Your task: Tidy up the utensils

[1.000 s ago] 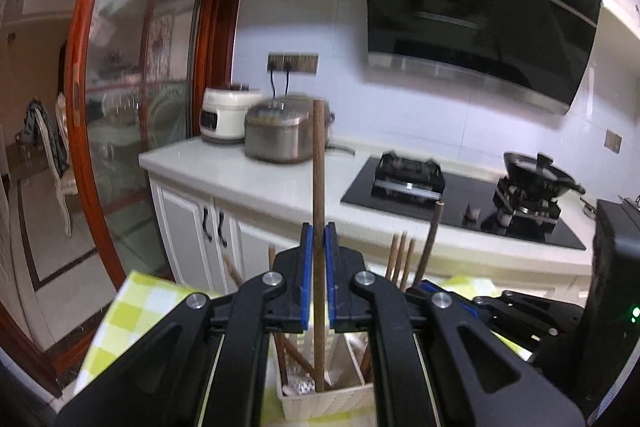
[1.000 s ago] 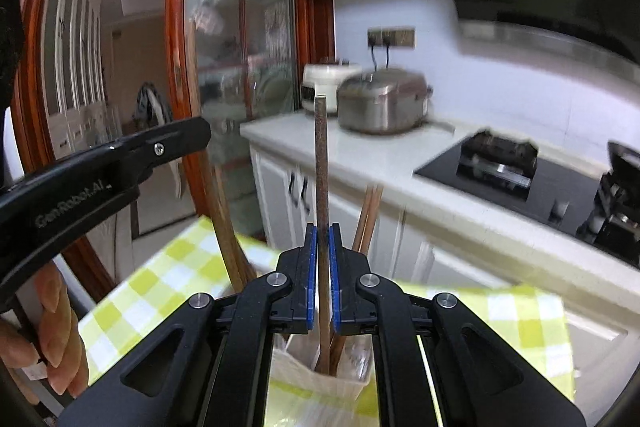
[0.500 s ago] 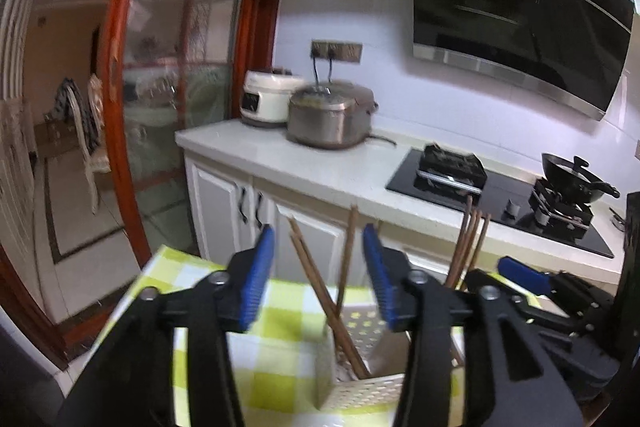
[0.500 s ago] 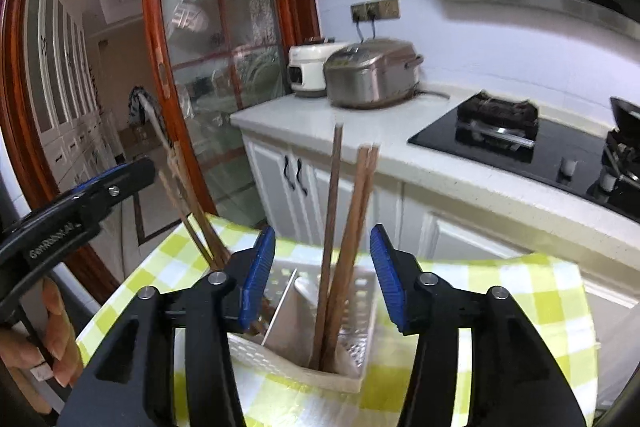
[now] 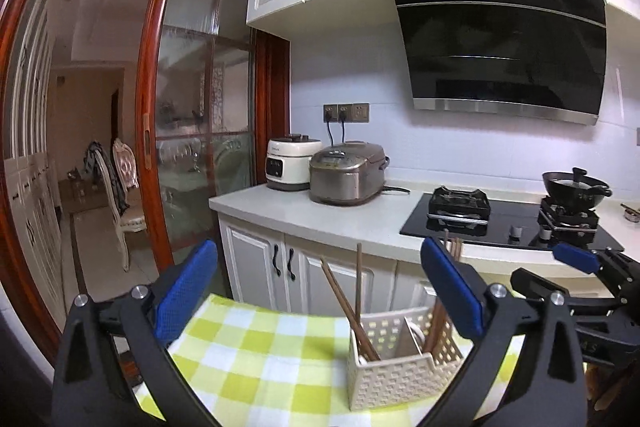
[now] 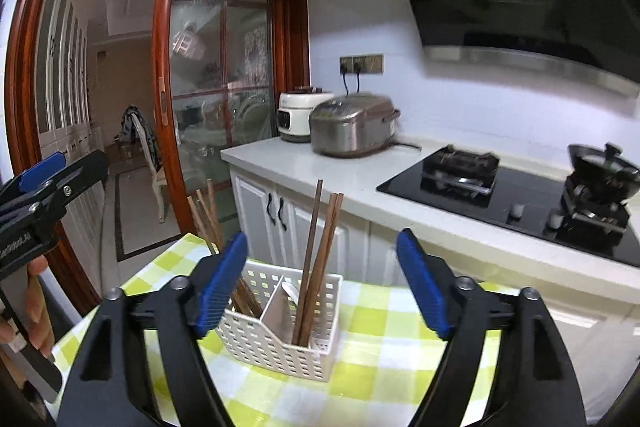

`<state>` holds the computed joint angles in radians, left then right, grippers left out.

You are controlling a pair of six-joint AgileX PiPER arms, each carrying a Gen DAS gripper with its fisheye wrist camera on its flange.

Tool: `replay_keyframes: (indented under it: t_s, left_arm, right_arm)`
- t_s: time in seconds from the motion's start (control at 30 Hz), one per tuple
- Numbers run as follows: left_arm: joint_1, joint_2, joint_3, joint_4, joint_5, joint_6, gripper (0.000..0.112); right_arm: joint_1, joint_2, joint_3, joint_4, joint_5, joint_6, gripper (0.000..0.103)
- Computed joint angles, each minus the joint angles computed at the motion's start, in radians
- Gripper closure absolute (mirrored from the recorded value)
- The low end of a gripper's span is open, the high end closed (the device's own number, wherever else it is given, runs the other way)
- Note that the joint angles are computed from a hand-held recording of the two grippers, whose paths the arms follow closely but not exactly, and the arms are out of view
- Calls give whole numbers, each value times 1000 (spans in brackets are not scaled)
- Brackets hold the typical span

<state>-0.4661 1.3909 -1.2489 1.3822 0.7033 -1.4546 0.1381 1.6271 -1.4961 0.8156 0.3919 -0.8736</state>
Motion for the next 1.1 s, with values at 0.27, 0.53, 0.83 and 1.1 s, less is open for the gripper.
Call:
replay_keyframes:
  t_s: [0.27,0.53,0.83,1.1]
  left_arm:
    - [-117,-128,195,119,93,-170,14]
    - [-280,-170,330,140,221,-219,14]
    - [-370,-182,466,105,238,-278,14]
    - [-403,-185,476,108,254,-294,14]
  right_arm:
    - [-61,-185,301,348,-11,-326,18]
    - [-81,-288,505,519,-15,-508,18]
    - [-156,-363,623,574,35,-620,18]
    - [-150,-403,643,587,29,-654,18]
